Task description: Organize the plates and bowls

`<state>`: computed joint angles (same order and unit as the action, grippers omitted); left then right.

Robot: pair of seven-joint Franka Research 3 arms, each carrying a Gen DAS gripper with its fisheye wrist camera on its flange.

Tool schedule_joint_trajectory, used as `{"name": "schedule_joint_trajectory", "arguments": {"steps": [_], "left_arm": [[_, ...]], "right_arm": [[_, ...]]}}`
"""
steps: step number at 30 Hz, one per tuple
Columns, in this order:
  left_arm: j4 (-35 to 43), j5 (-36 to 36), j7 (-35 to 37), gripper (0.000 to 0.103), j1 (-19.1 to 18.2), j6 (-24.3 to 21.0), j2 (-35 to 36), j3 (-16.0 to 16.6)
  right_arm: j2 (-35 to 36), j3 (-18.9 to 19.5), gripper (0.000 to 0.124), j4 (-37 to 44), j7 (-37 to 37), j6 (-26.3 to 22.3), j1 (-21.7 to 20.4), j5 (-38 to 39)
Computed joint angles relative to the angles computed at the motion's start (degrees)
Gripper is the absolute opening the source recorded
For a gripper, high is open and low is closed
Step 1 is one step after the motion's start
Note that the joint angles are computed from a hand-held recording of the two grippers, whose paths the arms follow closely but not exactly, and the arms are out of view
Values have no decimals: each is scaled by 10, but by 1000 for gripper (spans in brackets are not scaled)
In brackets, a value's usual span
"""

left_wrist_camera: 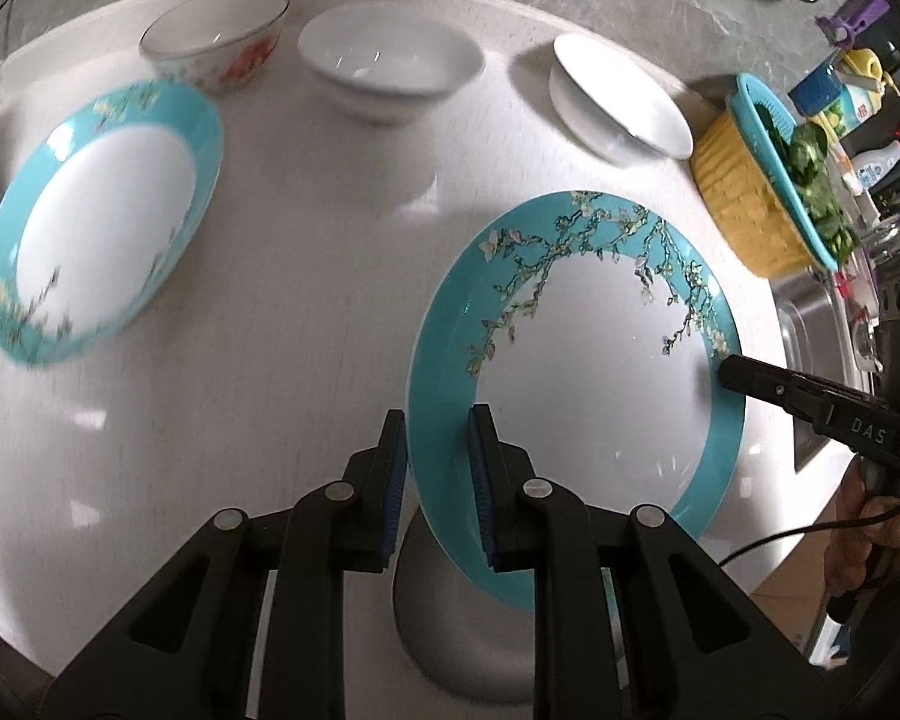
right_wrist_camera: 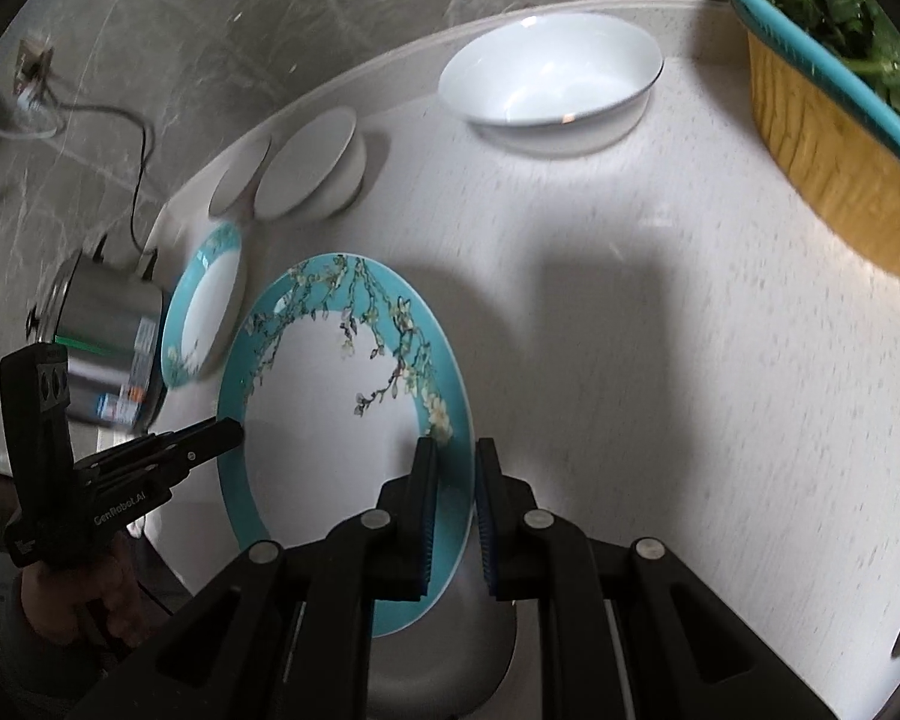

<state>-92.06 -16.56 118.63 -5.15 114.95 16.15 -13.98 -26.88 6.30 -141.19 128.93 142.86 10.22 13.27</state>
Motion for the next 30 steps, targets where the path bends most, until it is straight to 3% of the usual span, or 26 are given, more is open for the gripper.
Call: {"name": "schedule_joint_trajectory", "arguments": {"steps": [12,30], "left_arm": [[-161,-22,78,18,25,-5,-114,37],[-236,-15,130,17,15,22,-156,54]], "right_arm": [[-31,19,15,-31,26,-30,32,18],[-46,39,17,-72,76,-19,47,8]]}}
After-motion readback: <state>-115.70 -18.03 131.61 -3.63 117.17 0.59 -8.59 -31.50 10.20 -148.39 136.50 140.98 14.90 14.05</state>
